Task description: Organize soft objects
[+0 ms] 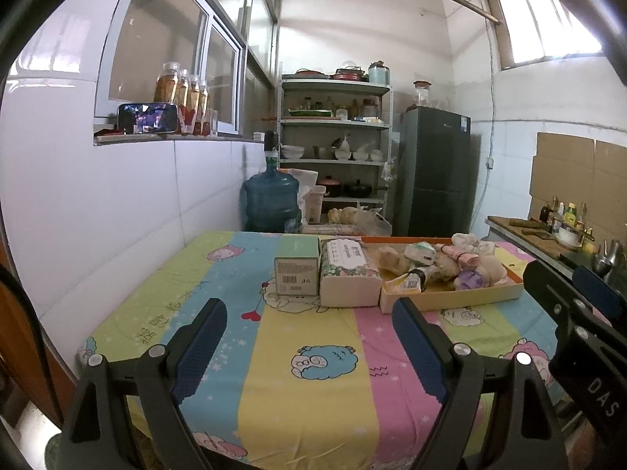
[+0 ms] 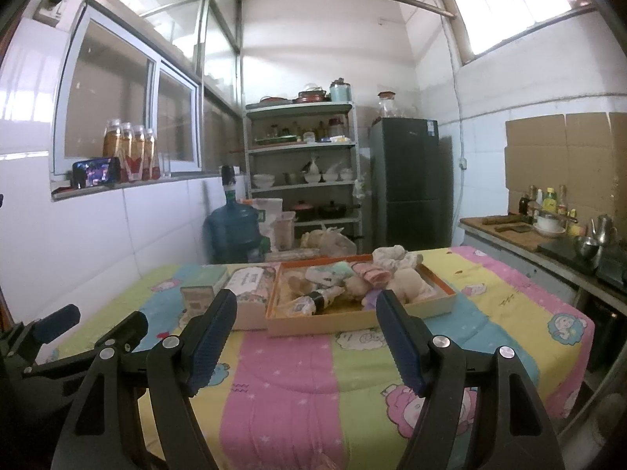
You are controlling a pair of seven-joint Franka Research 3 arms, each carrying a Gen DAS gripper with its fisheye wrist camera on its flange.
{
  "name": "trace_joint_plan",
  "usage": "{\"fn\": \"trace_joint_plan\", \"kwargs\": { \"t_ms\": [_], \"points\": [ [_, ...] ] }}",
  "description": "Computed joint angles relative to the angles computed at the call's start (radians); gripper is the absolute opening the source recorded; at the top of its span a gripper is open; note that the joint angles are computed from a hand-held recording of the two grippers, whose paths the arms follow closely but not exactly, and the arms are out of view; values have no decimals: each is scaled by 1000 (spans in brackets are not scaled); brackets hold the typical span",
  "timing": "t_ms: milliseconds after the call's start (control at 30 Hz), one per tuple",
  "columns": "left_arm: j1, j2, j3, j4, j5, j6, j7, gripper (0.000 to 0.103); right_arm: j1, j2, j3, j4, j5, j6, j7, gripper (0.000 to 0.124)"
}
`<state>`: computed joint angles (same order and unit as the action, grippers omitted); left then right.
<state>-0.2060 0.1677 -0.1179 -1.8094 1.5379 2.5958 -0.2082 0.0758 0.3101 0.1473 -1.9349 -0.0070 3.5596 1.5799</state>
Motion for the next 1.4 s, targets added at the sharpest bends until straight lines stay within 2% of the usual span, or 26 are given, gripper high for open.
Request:
{"fn": "trace_joint_plan", "kwargs": {
  "t_ms": [1400],
  "points": [
    [4, -7, -1, -10, 2, 13, -12, 86, 8, 3, -4, -6, -2, 16, 0, 75]
  ]
}}
